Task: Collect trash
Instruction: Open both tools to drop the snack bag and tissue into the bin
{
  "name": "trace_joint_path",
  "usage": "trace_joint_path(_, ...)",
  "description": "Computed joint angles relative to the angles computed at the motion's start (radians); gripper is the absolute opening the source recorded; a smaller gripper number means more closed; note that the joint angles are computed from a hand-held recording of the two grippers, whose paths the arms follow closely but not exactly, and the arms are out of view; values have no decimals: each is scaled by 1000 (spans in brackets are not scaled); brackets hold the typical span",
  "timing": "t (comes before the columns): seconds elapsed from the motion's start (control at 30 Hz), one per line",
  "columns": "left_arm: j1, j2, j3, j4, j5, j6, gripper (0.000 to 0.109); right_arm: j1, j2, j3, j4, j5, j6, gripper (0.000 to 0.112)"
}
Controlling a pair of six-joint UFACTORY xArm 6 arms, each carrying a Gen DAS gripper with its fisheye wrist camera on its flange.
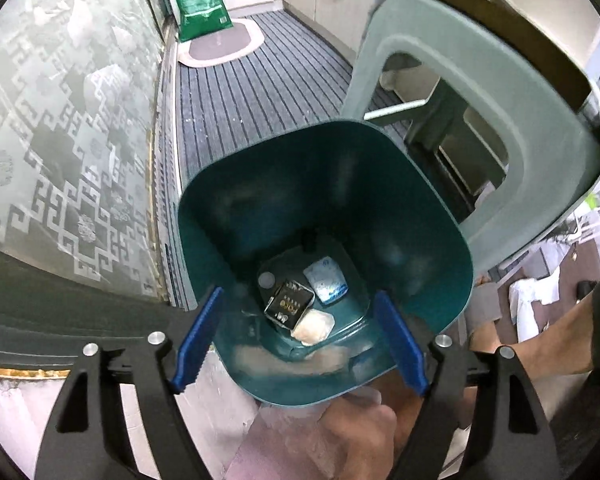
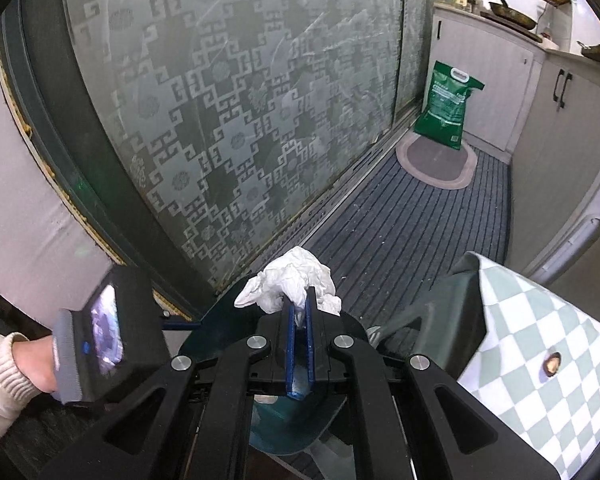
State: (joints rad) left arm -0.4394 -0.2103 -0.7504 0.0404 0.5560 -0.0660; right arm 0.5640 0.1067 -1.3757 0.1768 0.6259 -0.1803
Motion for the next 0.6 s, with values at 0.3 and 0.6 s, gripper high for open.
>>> trace_joint_path(0.3,26,-73,30,-26,-60,-25,70,22,58,-44,5,56,0,4)
trace_joint_path(0.6,47,-137,51,-43,-121,-59,56,36,115,-80,-38,141,15,4)
